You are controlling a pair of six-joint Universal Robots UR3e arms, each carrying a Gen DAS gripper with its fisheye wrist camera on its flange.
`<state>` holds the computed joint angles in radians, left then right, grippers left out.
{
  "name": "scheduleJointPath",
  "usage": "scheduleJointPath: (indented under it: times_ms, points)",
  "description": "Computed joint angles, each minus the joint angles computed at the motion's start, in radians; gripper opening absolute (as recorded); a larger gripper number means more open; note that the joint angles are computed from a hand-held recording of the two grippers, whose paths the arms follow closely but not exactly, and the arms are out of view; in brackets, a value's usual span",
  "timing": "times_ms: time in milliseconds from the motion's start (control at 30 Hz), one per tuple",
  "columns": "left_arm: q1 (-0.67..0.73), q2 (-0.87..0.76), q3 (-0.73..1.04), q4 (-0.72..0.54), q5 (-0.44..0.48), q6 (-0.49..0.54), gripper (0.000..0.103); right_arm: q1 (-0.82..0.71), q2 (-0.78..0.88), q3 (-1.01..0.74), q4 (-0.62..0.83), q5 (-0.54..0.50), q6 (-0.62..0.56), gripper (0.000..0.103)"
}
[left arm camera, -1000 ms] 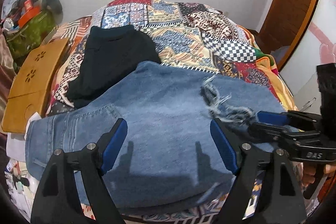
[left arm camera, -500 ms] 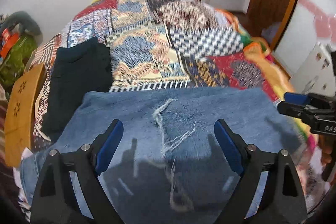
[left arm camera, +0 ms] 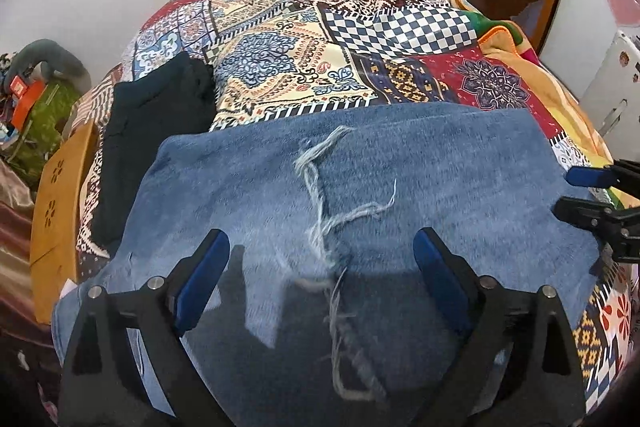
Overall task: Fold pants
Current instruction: 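Fold the frayed hem over the jeans with the right gripper and release, then grasp the jeans waistband edge with the left gripper and lift it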
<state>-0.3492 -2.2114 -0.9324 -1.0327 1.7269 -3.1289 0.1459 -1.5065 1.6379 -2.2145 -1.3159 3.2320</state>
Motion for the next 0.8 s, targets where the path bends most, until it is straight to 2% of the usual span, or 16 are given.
scheduleJointPath:
  times_ms: [133,267,400,567,667,800]
  points:
    - [0.002,0.069,-0.11,0.056,0.001,-0.021,0.095,0.009,-0.069,0.049,0.012,-0.023,0.003,0.061]
    - [0.01,0.15,-0.226,0.107,0.002,-0.031,0.097,0.035,-0.073,0.018,0.054,-0.073,0.026,0.069]
    - [0.043,0.24,-0.328,0.127,-0.034,-0.051,0.097,0.043,-0.082,-0.018,0.107,-0.093,0.04,0.07]
    - [0.101,0.375,-0.474,0.176,-0.014,-0.057,0.097,0.09,-0.051,-0.126,0.131,-0.128,0.068,0.071]
    - [0.178,0.481,-0.579,0.205,-0.025,-0.061,0.097,0.134,-0.01,-0.218,0.122,-0.147,0.08,0.075]
    - [0.304,0.617,-0.711,0.238,-0.054,-0.066,0.097,0.218,0.085,-0.378,0.116,-0.191,0.084,0.076]
